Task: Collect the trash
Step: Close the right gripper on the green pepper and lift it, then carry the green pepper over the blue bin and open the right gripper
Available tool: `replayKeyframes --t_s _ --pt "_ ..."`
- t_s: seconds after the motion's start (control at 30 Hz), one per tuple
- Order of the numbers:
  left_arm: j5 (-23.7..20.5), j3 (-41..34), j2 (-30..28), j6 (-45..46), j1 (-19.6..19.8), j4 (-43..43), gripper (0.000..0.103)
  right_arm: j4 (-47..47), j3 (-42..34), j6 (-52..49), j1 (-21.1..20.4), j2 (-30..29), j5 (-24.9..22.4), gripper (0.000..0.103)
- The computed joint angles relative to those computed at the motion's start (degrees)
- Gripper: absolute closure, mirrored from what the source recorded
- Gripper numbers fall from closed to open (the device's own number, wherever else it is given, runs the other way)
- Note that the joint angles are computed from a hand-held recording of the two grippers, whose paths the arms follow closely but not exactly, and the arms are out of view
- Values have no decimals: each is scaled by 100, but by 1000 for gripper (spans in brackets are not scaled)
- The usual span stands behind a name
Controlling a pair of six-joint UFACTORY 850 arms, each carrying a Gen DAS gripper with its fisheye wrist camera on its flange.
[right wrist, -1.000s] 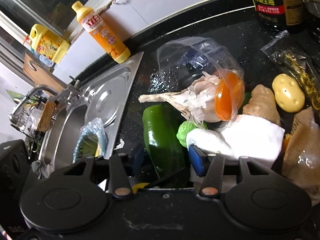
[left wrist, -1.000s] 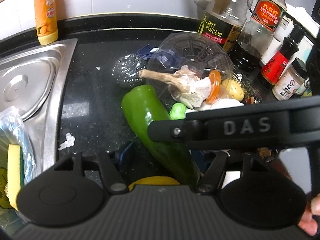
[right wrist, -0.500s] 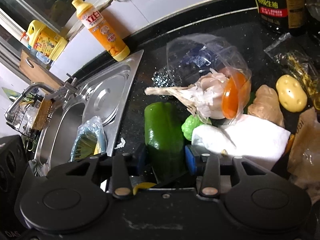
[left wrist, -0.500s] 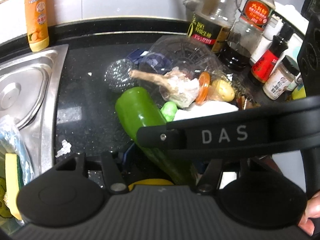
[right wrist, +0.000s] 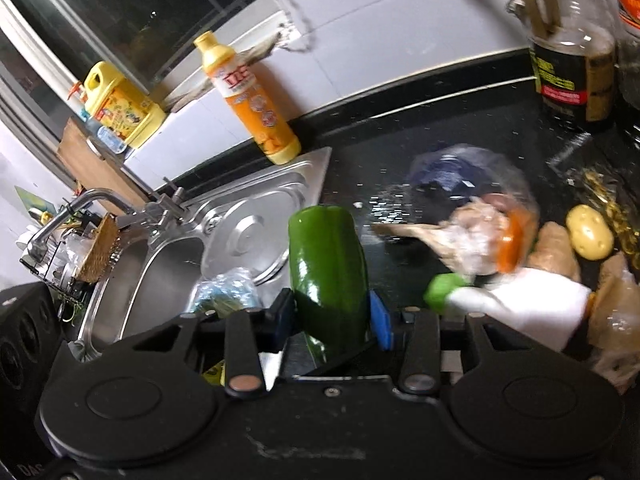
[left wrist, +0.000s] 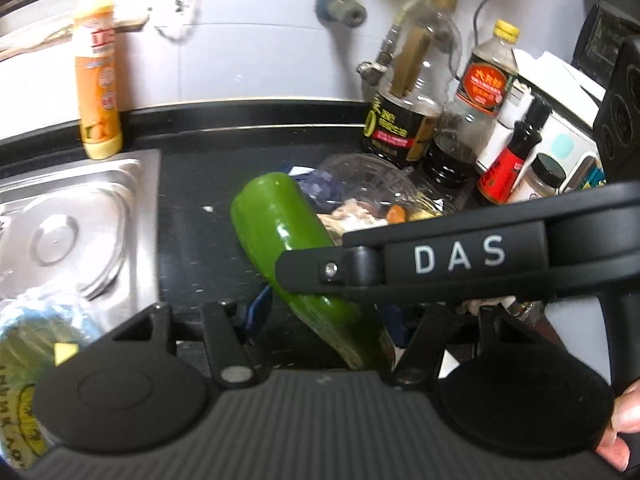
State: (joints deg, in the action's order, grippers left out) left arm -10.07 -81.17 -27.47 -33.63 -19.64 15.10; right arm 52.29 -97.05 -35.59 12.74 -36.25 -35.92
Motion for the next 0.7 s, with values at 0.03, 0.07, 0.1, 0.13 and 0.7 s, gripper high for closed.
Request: replayKeyframes --t_s 0.03,0.07,0.1,0.13,0.7 --pt "29 108 89 -114 36 111 46 -14 -31 24 42 -12 -10 62" --pt "59 226 180 -303 70 300 46 -26 -64 54 93 -24 -27 62" --pt "77 347 275 -522 110 514 46 -27 -114 75 149 -54 -59 62" --pt "84 463 367 -728 153 714 46 -24 -159 87 202 -80 -92 62" --pt "-58 2123 1398 -533 1170 266 45 -491 -1387 759 1276 -1155 -963 62"
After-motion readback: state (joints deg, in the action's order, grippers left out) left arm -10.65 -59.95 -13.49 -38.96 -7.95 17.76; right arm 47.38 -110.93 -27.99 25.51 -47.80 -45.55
